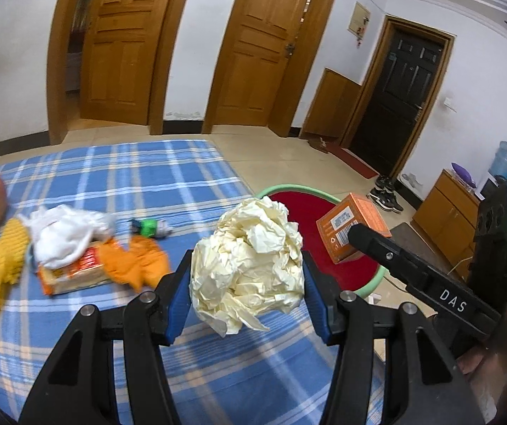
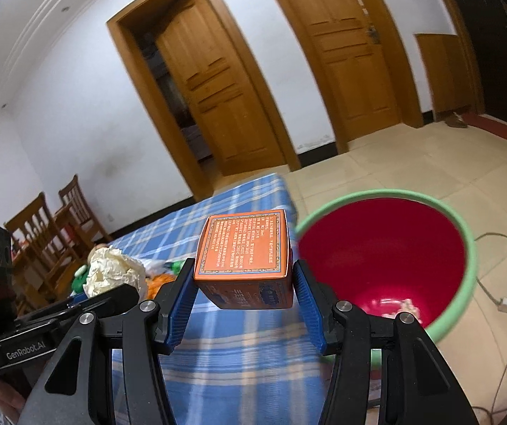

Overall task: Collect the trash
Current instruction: 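Carry the paper ball and orange box over the basin and open both tools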

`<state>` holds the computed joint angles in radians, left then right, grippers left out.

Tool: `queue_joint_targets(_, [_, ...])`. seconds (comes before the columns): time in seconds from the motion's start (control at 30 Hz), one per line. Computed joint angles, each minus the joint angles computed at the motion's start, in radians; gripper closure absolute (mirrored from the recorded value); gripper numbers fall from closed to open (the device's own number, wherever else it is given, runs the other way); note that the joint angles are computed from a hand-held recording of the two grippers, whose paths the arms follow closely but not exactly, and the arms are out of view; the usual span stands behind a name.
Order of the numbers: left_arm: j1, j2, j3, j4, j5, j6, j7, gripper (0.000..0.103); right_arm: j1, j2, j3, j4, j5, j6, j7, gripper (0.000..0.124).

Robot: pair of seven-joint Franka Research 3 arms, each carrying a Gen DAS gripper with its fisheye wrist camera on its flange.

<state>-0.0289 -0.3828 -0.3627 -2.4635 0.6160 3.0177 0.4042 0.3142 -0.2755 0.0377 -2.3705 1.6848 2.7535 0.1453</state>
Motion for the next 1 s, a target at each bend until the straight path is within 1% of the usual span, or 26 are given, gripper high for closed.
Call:
queue_joint_targets(0.07, [0.017, 0.029, -0.022, 0.03, 0.019, 0.004, -0.013, 0.047, -0.008, 0.002, -0.008, -0.002, -0.002, 0.001, 0.007, 0.068])
queue_joint_targets(0.13, [0.02, 0.066, -0.033, 0.065, 0.037, 0.002, -0.02, 0.047, -0.018, 0.012, -0.014, -0.001, -0.02, 0.005, 0.026, 0.068])
queue_joint_targets(0.2, [0.006, 0.101, -0.028, 0.101, 0.048, -0.013, -0.016, 0.047, -0.027, 0.033, -0.017, 0.007, -0.054, 0.014, 0.047, 0.068])
queue_joint_targets(0.27, [-0.001, 0.147, -0.032, 0.149, 0.079, -0.027, -0.032, 0.047, -0.032, 0.056, -0.012, 0.018, -0.091, 0.052, 0.079, 0.068])
queue_joint_targets(0.37, [-0.035, 0.223, -0.018, 0.224, 0.121, -0.045, -0.04, 0.047, -0.042, 0.078, -0.026, 0.027, -0.105, 0.054, 0.1, 0.068])
queue_joint_targets(0.43, [-0.061, 0.28, -0.006, 0.279, 0.142, -0.065, -0.033, 0.047, -0.049, 0.083, -0.029, 0.027, -0.116, 0.068, 0.108, 0.068])
queue_joint_targets(0.5, [-0.095, 0.323, 0.011, 0.323, 0.132, -0.091, -0.014, 0.047, -0.055, 0.082, -0.034, 0.023, -0.118, 0.069, 0.11, 0.068])
queue_joint_targets(0.63, [-0.147, 0.397, 0.052, 0.386, 0.142, -0.092, -0.026, 0.047, -0.073, 0.092, -0.048, 0.024, -0.126, 0.053, 0.118, 0.068])
queue_joint_targets(0.77, [-0.197, 0.44, 0.1, 0.416, 0.148, -0.082, -0.042, 0.047, -0.079, 0.112, -0.041, 0.03, -0.152, 0.078, 0.133, 0.068])
queue_joint_targets(0.87, [-0.231, 0.466, 0.129, 0.431, 0.14, -0.087, -0.025, 0.047, -0.082, 0.124, -0.04, 0.031, -0.175, 0.085, 0.147, 0.068])
queue_joint_targets(0.9, [-0.237, 0.47, 0.136, 0.433, 0.135, -0.091, -0.012, 0.047, -0.082, 0.143, -0.038, 0.05, -0.195, 0.085, 0.166, 0.068])
queue_joint_targets(0.97, [-0.251, 0.475, 0.153, 0.428, 0.162, -0.081, -0.03, 0.047, -0.079, 0.142, -0.035, 0.049, -0.194, 0.086, 0.156, 0.068])
queue_joint_targets(1.0, [-0.253, 0.478, 0.155, 0.426, 0.153, -0.078, -0.025, 0.047, -0.08, 0.145, -0.036, 0.051, -0.197, 0.088, 0.151, 0.068])
